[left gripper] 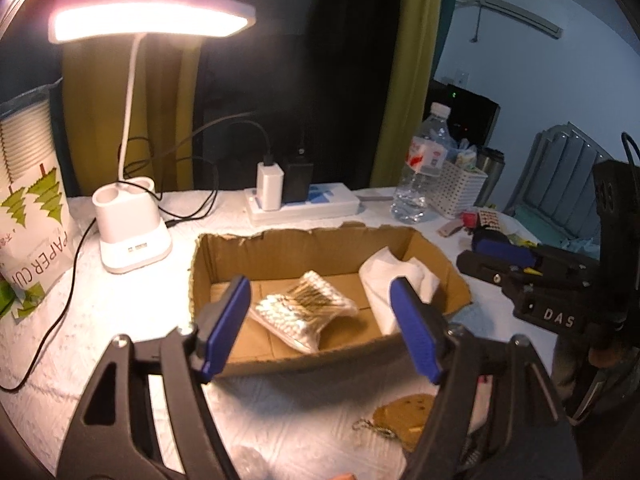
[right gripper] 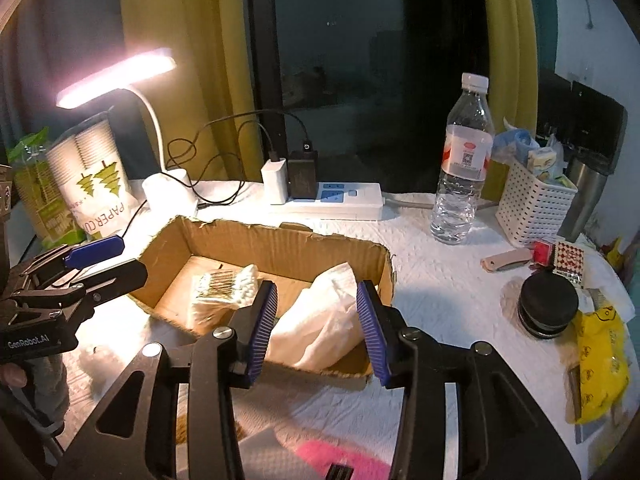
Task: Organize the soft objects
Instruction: 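Grasp the brown sponge ball with the left tool while the right tool grasps the white knit cloth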
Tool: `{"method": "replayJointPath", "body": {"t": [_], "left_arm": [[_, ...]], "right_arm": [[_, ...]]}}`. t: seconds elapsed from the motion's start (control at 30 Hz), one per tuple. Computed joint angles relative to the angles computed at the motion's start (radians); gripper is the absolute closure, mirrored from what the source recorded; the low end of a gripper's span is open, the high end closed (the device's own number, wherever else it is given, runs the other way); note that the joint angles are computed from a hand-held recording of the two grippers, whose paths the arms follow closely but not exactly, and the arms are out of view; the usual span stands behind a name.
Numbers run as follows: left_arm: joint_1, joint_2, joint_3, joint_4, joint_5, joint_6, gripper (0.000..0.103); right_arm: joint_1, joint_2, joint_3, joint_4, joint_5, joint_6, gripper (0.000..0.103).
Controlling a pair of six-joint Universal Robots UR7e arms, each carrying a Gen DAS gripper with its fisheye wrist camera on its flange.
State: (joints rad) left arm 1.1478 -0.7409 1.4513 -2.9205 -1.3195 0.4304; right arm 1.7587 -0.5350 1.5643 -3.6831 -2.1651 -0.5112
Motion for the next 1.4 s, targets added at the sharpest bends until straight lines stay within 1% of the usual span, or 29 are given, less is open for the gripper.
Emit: {"method": "replayJointPath", "body": {"t": [0.47, 0.53, 0.67, 0.7, 0.77, 0.83, 0.9, 0.97, 1.23, 1.4], "left_arm": [[-0.015, -0.095, 0.151, -0.071, -0.023, 0.006, 0.029], [-0.018, -0.105, 0.169, -0.078, -0.020, 0.006, 0.029], [-0.022, -0.123, 0.206, -0.090, -0.014, 0.002, 0.028], [-0.023, -0.127, 0.216, -0.095, -0.013, 0.001, 0.027], [-0.022, -0.135, 0.232, -0.098, -0.015, -0.004, 0.021], [-0.022, -0.139, 0.242, -0.101, -0.017, -0.007, 0.019], [-0.022, -0.145, 0.256, -0.104, -0.015, -0.008, 0.019], [-0.022, -0.151, 0.270, -0.105, -0.013, -0.011, 0.019], [-0.018, -0.161, 0.300, -0.101, -0.001, -0.021, 0.019], [-0.016, -0.157, 0.303, -0.092, 0.012, -0.030, 0.019]], "right_arm": [[0.037, -0.022, 0.121, -0.117, -0.032, 0.002, 0.057], [0.039, -0.024, 0.138, -0.136, -0.028, 0.001, 0.046], [0.043, -0.024, 0.169, -0.159, -0.025, -0.001, 0.045], [0.043, -0.024, 0.175, -0.160, -0.025, 0.000, 0.044], [0.046, -0.021, 0.187, -0.163, -0.029, 0.004, 0.044], [0.047, -0.020, 0.202, -0.166, -0.025, 0.001, 0.043], [0.046, -0.019, 0.211, -0.167, -0.019, -0.003, 0.040], [0.044, -0.015, 0.221, -0.177, -0.009, -0.011, 0.033], [0.034, 0.006, 0.232, -0.164, 0.005, -0.014, 0.031], [0.022, 0.016, 0.220, -0.124, 0.009, -0.002, 0.031]]}}
